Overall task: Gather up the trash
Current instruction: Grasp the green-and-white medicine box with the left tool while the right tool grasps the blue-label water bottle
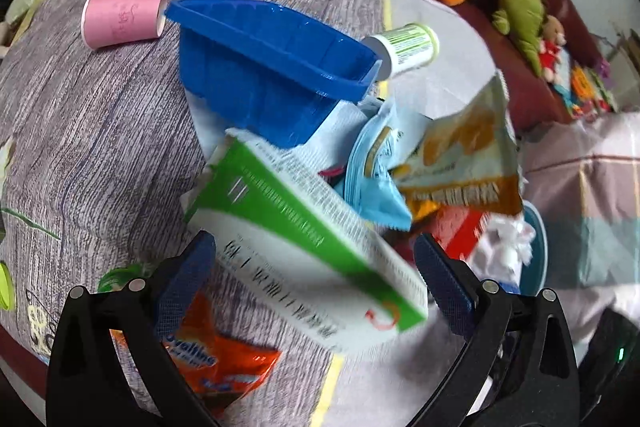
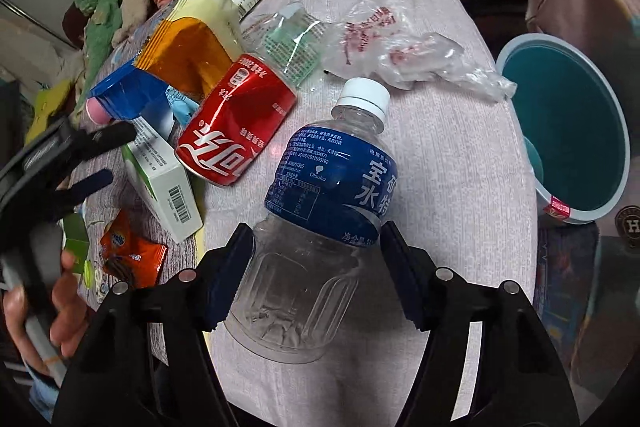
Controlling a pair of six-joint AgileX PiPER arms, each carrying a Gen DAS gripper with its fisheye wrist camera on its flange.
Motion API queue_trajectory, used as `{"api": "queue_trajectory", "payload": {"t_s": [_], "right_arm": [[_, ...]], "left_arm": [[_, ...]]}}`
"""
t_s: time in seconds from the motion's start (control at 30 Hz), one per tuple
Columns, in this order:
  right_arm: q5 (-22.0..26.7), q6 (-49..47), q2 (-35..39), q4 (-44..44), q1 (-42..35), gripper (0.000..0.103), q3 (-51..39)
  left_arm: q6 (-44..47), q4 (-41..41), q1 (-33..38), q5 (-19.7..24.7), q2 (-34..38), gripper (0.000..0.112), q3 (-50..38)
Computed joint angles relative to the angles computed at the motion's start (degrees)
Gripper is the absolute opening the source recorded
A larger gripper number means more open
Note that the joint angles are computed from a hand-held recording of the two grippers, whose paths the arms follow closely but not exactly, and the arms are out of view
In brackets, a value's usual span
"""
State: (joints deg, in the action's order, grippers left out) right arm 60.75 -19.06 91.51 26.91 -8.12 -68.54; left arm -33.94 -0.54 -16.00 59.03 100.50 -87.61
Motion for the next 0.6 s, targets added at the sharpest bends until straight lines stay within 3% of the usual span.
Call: {"api": "queue_trajectory", "payload": {"t_s": [0.3, 0.6], "right_arm": [[0.96, -5.82, 0.99, 4.07, -3.11, 0.064, 0.28], [0.66, -7.24, -0.45, 4.76, -4.36, 0.064, 2.46]], "left_arm": [[-6.77, 8.75, -3.88, 6.75, 7.54, 0.099, -7.27], [-2.81, 10.88, -3.28, 5.26, 0.48, 0.099, 2.22]]}}
